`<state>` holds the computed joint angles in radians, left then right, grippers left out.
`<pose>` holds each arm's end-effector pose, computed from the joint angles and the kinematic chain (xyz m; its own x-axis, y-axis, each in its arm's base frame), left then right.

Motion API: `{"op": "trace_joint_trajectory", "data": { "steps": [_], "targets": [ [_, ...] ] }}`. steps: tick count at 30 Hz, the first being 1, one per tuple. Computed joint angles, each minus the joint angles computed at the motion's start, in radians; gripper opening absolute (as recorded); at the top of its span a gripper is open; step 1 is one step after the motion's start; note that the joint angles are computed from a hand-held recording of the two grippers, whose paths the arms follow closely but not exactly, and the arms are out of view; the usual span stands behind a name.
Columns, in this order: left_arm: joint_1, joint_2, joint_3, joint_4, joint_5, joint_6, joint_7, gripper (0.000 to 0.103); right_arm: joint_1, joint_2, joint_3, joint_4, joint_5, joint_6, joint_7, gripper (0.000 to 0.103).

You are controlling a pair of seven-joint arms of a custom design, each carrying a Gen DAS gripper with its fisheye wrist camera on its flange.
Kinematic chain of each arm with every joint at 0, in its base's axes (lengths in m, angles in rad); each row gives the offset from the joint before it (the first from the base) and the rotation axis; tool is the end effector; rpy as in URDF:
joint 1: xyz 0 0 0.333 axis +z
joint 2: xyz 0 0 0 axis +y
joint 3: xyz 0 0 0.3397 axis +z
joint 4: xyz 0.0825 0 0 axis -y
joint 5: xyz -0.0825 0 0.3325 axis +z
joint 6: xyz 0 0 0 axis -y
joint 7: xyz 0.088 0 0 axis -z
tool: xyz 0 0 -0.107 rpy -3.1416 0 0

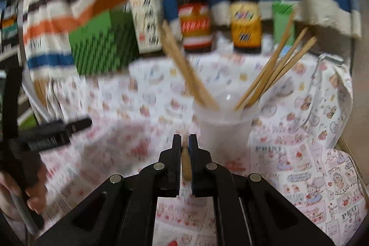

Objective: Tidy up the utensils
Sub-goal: 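Lift the chopstick with the right gripper and lower it into the cup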

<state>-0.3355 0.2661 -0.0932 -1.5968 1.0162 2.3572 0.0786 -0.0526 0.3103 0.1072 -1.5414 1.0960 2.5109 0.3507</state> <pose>0.5909 -0.2488 0.5762 0.4305 -0.8964 0.1056 -0.4830 -0.3276 -0.8120 0.6581 0.0173 0.5843 0.5840 -0.7996 -0.1402 -0.4517 -0.1767 -0.8745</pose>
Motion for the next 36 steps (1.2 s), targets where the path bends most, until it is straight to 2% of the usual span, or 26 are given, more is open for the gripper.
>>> {"op": "trace_joint_trajectory", "data": {
  "steps": [5, 11, 16, 19, 23, 29, 32, 36],
  "targets": [
    [-0.016, -0.003, 0.003, 0.001, 0.064, 0.003, -0.018, 0.102, -0.031, -0.019, 0.005, 0.006, 0.140, -0.014, -0.060, 0.007],
    [-0.026, -0.008, 0.003, 0.000, 0.143, 0.018, -0.033, 0.102, -0.024, -0.032, -0.011, 0.002, 0.177, -0.010, -0.082, 0.007],
    [-0.016, -0.019, -0.001, -0.024, 0.209, 0.088, -0.088, 0.102, -0.013, -0.035, -0.021, 0.023, 0.178, -0.008, -0.070, 0.007],
    [-0.036, -0.013, 0.003, -0.024, 0.299, 0.055, -0.162, 0.102, 0.007, -0.032, -0.025, 0.049, 0.133, 0.031, -0.036, 0.007],
    [-0.044, -0.011, -0.004, -0.026, 0.386, 0.027, -0.211, 0.102, 0.010, -0.019, -0.023, 0.102, 0.054, 0.023, 0.041, 0.007],
    [-0.031, -0.014, -0.016, -0.029, 0.387, 0.021, -0.215, 0.102, 0.007, 0.010, -0.009, 0.212, -0.033, 0.056, 0.148, 0.007],
    [-0.021, -0.015, -0.019, -0.032, 0.364, 0.032, -0.214, 0.102, 0.017, 0.065, -0.002, 0.333, -0.114, 0.068, 0.242, 0.007],
    [-0.027, -0.007, -0.018, -0.022, 0.345, -0.004, -0.185, 0.102, 0.046, 0.168, 0.005, 0.506, -0.244, 0.113, 0.372, 0.007]
  ]
}}
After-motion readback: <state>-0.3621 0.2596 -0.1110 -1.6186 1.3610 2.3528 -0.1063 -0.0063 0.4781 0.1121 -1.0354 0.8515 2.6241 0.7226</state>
